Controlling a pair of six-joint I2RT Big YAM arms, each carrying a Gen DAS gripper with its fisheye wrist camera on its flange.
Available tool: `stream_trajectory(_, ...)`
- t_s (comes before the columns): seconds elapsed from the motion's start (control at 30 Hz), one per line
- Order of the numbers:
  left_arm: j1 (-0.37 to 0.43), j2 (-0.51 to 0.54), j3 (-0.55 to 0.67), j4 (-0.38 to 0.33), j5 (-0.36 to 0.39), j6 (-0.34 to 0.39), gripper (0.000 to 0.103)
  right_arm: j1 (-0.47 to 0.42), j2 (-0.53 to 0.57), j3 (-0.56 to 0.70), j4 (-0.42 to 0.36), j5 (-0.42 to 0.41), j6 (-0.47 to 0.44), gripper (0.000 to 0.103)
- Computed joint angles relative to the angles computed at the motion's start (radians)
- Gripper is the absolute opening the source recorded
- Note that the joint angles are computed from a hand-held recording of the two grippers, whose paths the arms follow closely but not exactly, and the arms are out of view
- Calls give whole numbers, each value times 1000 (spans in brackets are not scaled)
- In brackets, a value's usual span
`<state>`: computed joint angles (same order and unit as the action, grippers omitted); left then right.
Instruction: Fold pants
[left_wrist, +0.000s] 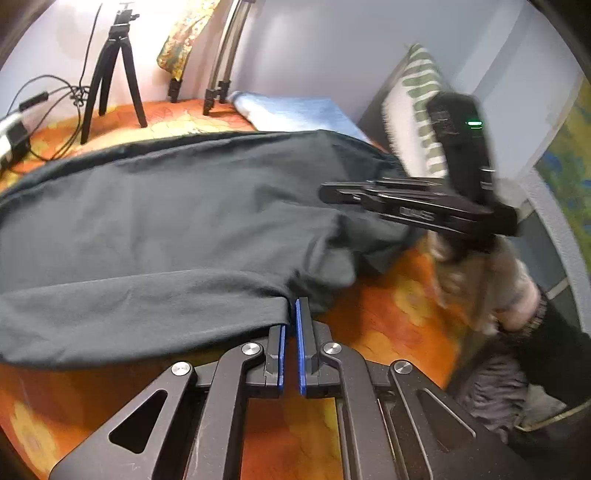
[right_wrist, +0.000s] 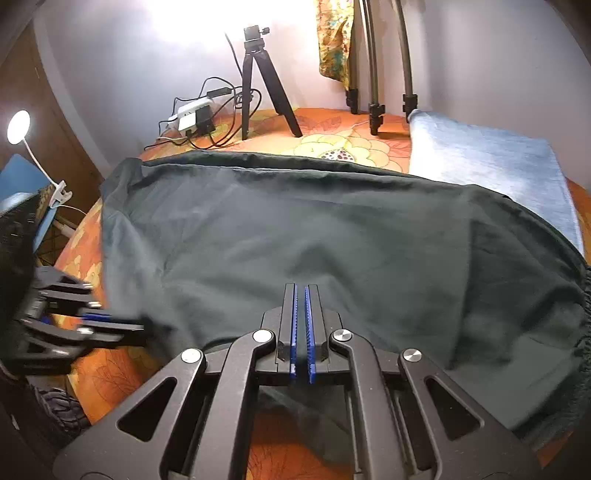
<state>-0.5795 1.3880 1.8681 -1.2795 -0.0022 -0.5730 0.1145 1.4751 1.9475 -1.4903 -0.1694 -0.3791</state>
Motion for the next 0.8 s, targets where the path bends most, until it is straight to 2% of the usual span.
stream_trajectory(0.1, -24, -10, -26, -46, 11, -9, 4, -3, -6, -16, 7, 27, -7, 5)
stream_trajectory(0.2, -32, -26, -94, -69, 59, -52, 4, -4, -4, -28, 6, 56, -15, 5)
stream_trajectory(0.33, -56, -52, -122, -95, 19, -47, 4, -1, 6, -27, 2, 86, -19, 5)
stream_trajectory(0.43, -35, -95, -139, -65, -2, -77, 4, -4, 12, -15, -1, 94, -5, 6)
stream_trajectory(0.47, -30, -105, -142, -58, -7, -84, 4, -9, 11, -10, -2, 91, 4, 11)
stream_trajectory(0.53, -14, -121, -144, -46, -27, -81, 7, -24, -6, -18, 15, 95, 15, 28)
stream_trajectory(0.57, -9, -124, -136, -49, -43, -76, 7, -36, -22, -27, 32, 104, 23, 41)
stream_trajectory(0.6, -2, -122, -127, -50, -55, -67, 7, -52, -42, -39, 52, 109, 32, 47)
stream_trajectory(0.67, -5, -109, -99, -60, -91, -50, 7, -96, -77, -53, 79, 108, 56, 48)
stream_trajectory(0.73, -5, -93, -74, -61, -106, -24, 8, -161, -109, -60, 94, 105, 102, 57)
stream_trajectory(0.77, -8, -78, -54, -67, -118, -3, 15, -194, -125, -65, 107, 105, 132, 63)
stream_trajectory(0.8, -18, -63, -36, -81, -144, 14, 27, -238, -141, -71, 123, 101, 162, 66)
